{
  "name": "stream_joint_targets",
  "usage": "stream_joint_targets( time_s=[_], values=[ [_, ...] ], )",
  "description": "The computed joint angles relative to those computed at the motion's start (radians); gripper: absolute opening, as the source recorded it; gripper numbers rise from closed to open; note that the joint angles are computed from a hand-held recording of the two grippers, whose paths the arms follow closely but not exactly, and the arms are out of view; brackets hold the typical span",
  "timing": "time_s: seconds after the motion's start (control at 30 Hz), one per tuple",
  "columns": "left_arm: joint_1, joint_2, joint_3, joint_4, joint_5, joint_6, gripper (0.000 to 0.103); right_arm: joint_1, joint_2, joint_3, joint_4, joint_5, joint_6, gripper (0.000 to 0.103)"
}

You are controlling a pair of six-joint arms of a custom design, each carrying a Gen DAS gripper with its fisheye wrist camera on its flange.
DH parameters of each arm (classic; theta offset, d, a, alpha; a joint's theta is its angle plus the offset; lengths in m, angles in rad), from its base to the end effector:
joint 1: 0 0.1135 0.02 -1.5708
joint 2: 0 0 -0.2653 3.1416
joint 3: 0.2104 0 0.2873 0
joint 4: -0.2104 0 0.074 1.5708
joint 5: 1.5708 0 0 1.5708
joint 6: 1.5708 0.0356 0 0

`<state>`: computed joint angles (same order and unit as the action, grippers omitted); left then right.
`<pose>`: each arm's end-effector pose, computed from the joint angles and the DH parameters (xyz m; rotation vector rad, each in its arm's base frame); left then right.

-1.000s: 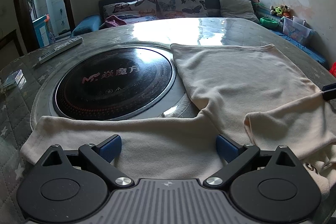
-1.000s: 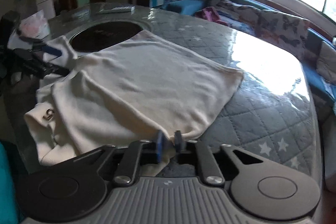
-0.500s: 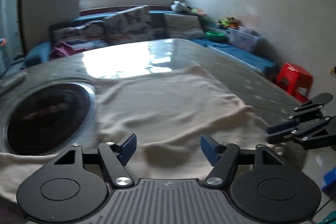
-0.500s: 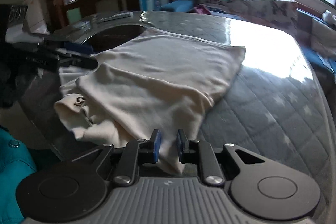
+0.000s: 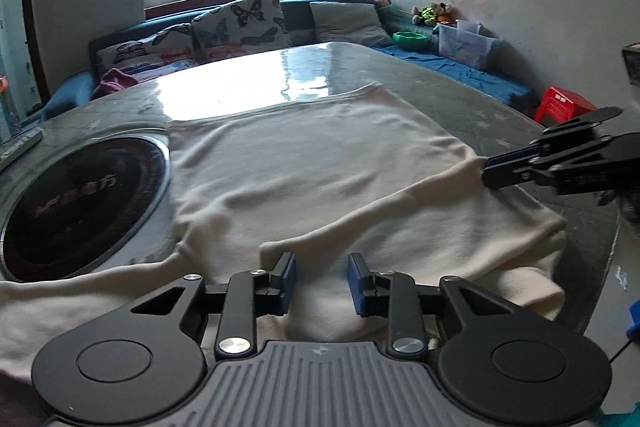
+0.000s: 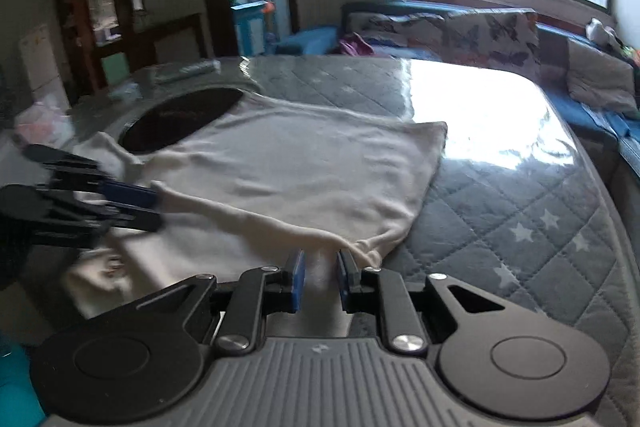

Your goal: Fold clothes

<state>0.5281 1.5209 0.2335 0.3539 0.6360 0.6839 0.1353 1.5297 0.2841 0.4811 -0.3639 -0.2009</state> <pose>0.1869 0.0845 0.0430 0.4220 2.2415 -0.1874 0.2293 0.0440 0.0573 -0.5623 2.2355 0.3904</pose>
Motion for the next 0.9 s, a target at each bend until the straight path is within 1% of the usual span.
stream_joint_targets(
  time_s=[0.03,0.13,0.2,0.23,0.27,0.37,0.47,0.57,0.67,0.7,0.77,0.83,0.9],
  values=[
    [0.001,-0.007,-0.003,0.004,-0.009,0.0,0.031,-0.007,0.026,0.004,0.024,-0.007,0.013,0.016],
    [0.008,-0.035,-0.005,-0.015,-0.011,-0.017,0.031,-0.01,0.003,-0.007,0.027,0.011,0.028,0.016],
    [0.009,-0.06,-0.01,-0.035,0.011,-0.022,0.031,0.008,-0.022,-0.024,0.04,0.033,0.037,0.02],
    [0.002,-0.07,-0.014,-0.042,0.02,-0.021,0.031,0.025,-0.03,-0.031,0.05,0.046,0.038,0.022],
    [-0.006,-0.081,-0.02,-0.05,0.029,-0.015,0.032,0.04,-0.036,-0.036,0.058,0.055,0.039,0.027],
    [-0.032,-0.098,-0.036,-0.075,0.039,0.024,0.033,0.107,-0.039,-0.046,0.076,0.067,0.035,0.027],
    [-0.023,-0.07,-0.037,-0.071,0.021,0.048,0.034,0.185,-0.017,-0.054,0.093,0.085,0.017,0.031],
    [0.023,-0.08,-0.034,-0.102,0.039,0.077,0.037,0.262,-0.003,-0.074,0.117,0.133,-0.018,0.034],
    [0.084,-0.096,-0.023,-0.133,0.059,0.066,0.042,0.314,-0.021,-0.085,0.12,0.166,-0.044,0.034],
    [0.104,-0.097,-0.017,-0.141,0.063,0.058,0.043,0.318,-0.027,-0.08,0.115,0.162,-0.036,0.037],
    [0.147,-0.086,-0.002,-0.146,0.061,0.038,0.044,0.318,-0.021,-0.061,0.117,0.148,-0.008,0.037],
    [0.197,-0.062,0.02,-0.135,0.043,0.015,0.047,0.311,0.027,-0.024,0.13,0.141,0.017,0.037],
    [0.242,-0.036,0.043,-0.121,0.022,-0.013,0.047,0.311,0.074,0.025,0.102,0.127,0.04,0.037]
  ],
)
